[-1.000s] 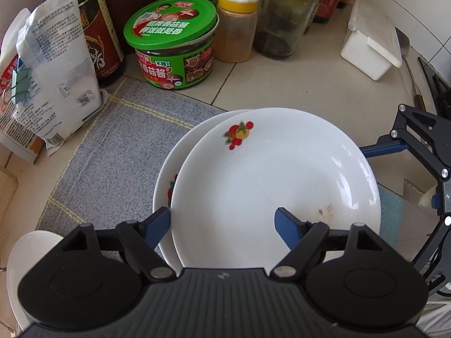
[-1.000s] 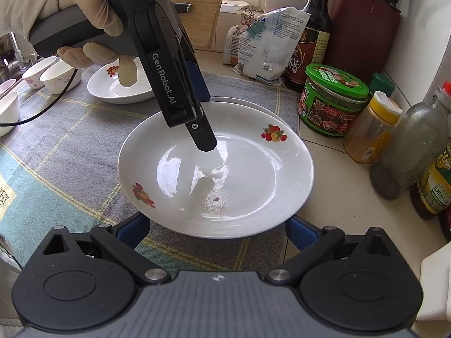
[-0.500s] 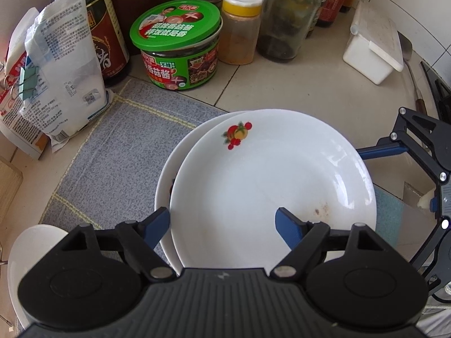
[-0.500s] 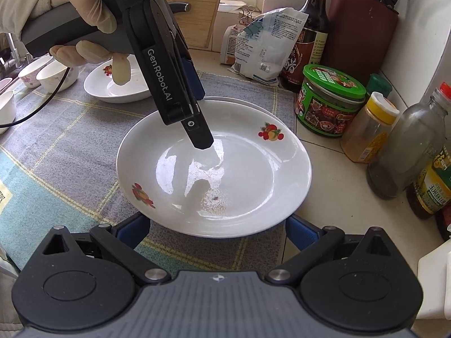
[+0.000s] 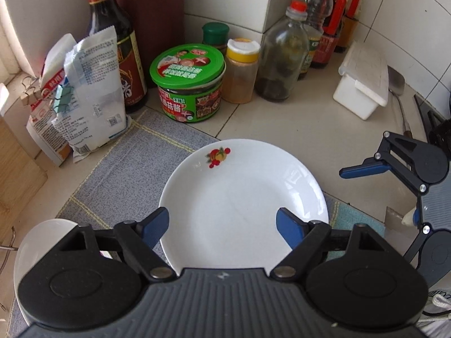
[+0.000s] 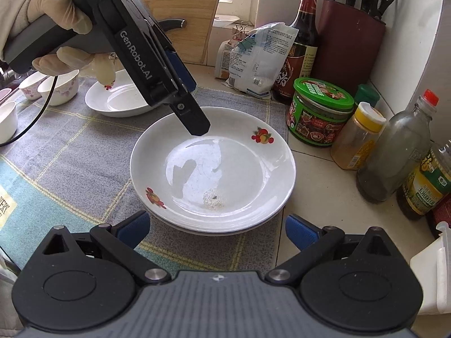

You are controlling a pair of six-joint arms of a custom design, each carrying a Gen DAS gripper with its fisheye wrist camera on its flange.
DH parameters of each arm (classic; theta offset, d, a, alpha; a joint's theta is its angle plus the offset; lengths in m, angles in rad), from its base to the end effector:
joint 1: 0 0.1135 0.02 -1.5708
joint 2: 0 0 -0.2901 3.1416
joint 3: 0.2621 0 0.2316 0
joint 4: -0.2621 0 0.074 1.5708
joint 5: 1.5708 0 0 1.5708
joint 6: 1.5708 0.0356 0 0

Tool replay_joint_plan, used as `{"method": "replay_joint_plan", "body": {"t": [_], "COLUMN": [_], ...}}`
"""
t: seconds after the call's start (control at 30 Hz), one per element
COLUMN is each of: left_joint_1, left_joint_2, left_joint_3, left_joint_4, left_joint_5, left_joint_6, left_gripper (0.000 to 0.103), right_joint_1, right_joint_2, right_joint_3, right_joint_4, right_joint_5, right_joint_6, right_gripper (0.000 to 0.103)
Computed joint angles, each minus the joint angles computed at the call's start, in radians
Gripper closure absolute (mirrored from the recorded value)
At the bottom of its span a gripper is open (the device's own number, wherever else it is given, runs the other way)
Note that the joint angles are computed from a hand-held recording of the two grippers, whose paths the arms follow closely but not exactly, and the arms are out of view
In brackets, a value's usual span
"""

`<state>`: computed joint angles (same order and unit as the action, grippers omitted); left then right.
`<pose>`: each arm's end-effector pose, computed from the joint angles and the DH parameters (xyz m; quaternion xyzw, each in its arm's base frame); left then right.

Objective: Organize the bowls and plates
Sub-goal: 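Open the left gripper to release the large plate on the stack, then withdraw the left gripper from the plate stack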

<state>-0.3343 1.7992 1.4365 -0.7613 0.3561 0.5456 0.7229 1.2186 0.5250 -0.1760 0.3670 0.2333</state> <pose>0.3384 -0.1307 0.2760 0.4443 0.8516 -0.1488 0.2350 0.1580 0.1224 0.2070 -0.1630 0.9111 0.0032 0.3787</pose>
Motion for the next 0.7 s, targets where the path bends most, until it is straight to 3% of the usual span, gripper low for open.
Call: {"method": "replay_joint_plan", "body": {"t": [0.17,0.33,0.57,0.7], "left_joint_1": [0.033,0.056,0.093,0.161], "left_joint_2": [-0.129,-0.29,-0.473,-0.516], "left_joint_3": [-0.135,-0.315,-0.542,-0.613], "left_joint_4": [0.086,0.2,0.336,0.349], "left_joint_5": [0.003,-0.06,-0.145,-0.108], "left_joint_6": [-0.051,-0.092,-0.231,-0.291], "left_gripper": [0.019,0.018,0.015,0.014], "right_joint_1": [0.026,0.034,0.026,0.047], "right_joint_2": [-0.011,-0.011,0.033,0.096], "right_joint_3": [0.001,0.002,0.007,0.036], "right_joint_4": [0.003,0.048,0.143,0.169], "right_joint_5": [0.009,-0.01,-0.075,-0.086], "right_joint_6": [0.009,-0.003,-0.046,-0.058], "right_gripper": [0.0,0.0,0.0,0.0]}}
